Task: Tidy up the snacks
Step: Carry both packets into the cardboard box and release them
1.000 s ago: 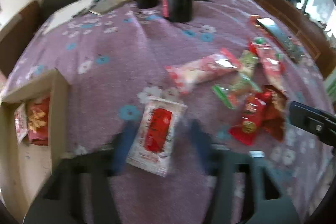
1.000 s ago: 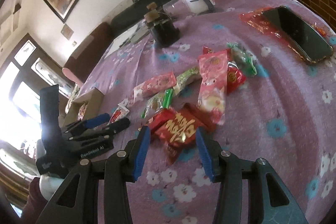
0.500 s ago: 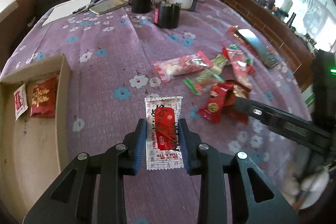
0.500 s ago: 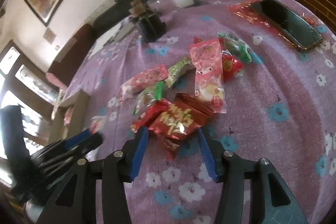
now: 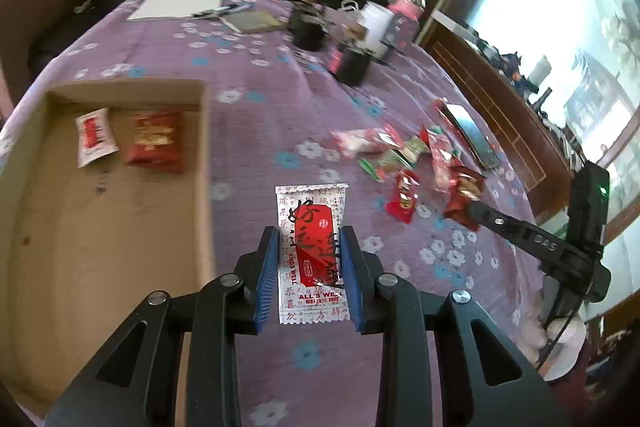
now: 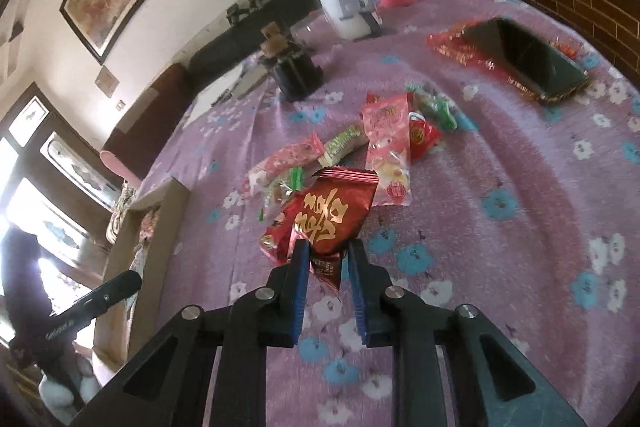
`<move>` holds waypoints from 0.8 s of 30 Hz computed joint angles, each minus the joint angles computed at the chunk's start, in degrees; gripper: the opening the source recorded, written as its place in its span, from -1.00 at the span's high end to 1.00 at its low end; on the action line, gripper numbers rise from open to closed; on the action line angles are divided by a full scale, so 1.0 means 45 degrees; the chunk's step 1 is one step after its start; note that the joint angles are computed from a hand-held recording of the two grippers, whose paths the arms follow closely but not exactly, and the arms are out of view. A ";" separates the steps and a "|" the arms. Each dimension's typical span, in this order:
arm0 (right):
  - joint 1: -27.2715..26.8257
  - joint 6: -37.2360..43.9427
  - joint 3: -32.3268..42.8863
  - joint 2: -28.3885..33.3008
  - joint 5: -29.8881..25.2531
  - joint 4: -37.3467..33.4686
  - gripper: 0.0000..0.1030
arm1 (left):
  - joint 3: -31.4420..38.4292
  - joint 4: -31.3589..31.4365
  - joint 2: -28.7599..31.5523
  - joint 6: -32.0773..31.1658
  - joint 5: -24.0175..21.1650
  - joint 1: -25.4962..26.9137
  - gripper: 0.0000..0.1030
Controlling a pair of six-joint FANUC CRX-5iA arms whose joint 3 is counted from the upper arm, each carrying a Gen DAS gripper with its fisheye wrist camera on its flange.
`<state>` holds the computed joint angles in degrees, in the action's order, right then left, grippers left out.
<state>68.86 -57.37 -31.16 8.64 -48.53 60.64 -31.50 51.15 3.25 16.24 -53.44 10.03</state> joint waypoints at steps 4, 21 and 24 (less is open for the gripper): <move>0.0302 0.0283 0.0281 -0.0105 -0.0607 0.0340 0.61 | 0.0255 0.0074 0.0155 0.0126 0.0156 0.0792 0.47; -0.1363 0.7698 0.6490 0.3952 0.2908 -0.1345 0.62 | 0.3884 -0.2300 0.3316 0.4135 0.1663 0.1480 0.46; -0.1400 0.9782 0.8279 0.5032 0.2819 -0.2901 0.62 | 0.4463 -0.2573 0.3793 0.4615 0.1767 0.1376 0.46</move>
<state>62.56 -13.35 6.09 31.29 -35.85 47.58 -11.42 39.57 20.32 37.01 -45.48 16.23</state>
